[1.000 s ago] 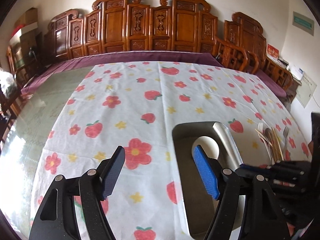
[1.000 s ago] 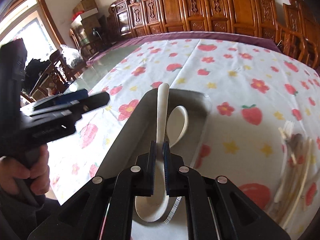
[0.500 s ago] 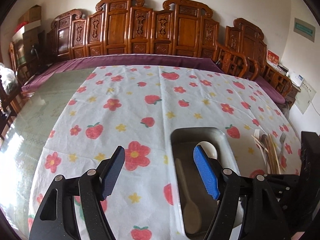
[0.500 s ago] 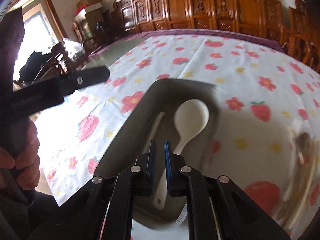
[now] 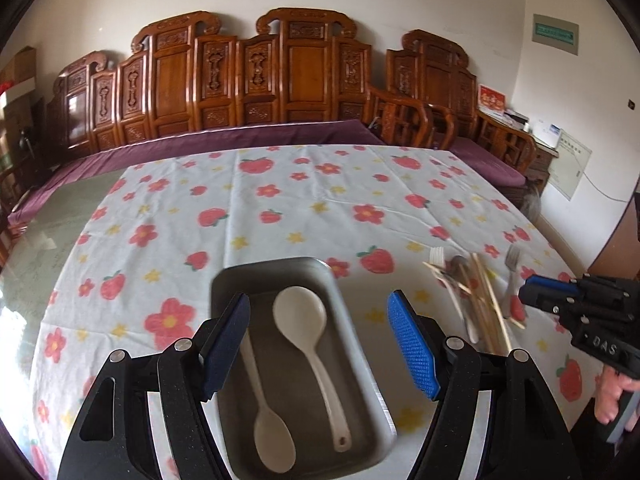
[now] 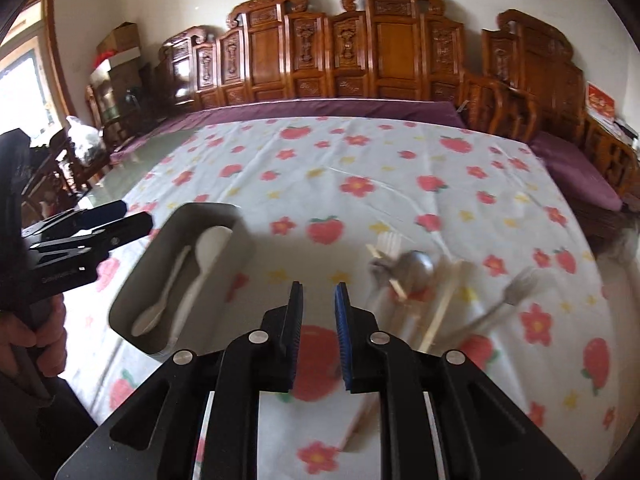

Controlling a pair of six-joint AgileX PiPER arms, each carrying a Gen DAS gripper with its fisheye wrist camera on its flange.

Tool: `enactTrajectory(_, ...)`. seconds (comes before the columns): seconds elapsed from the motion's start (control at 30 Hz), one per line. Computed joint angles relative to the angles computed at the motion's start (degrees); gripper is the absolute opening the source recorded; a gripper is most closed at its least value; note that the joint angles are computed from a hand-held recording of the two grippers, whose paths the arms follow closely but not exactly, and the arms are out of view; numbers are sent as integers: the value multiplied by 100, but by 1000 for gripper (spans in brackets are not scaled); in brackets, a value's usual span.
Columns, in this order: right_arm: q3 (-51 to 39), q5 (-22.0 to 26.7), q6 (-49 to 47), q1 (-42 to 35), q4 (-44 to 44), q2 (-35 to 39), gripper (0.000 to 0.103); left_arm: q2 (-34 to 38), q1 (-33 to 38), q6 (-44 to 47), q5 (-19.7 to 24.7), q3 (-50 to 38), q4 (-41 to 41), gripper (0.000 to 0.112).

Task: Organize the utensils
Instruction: 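Move the right tool to the steel fork and close on its handle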

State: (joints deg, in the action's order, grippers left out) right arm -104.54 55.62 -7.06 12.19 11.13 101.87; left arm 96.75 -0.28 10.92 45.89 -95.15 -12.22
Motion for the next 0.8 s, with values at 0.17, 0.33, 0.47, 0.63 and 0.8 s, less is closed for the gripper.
enactTrajectory(0.17, 588, -225, -39, -414, -397, -123, 28, -3, -314, -142, -103, 140, 160, 68)
enactTrajectory(0.33, 884, -430, 37, -824, -571, 122, 43, 22, -565, -315, -193, 222, 322, 68)
enactTrajectory(0.47, 577, -430, 166, -1149, -490, 599, 45, 48, -721, -349, -249, 271, 331, 68)
enactTrajectory(0.63, -55, -324, 375, -1350, -448, 1179, 45, 31, -944, -342, -435, 406, 322, 68)
enactTrajectory(0.8, -581, -149, 645, -1350, -645, 1606, 45, 120, -1226, -423, -565, 500, 390, 68)
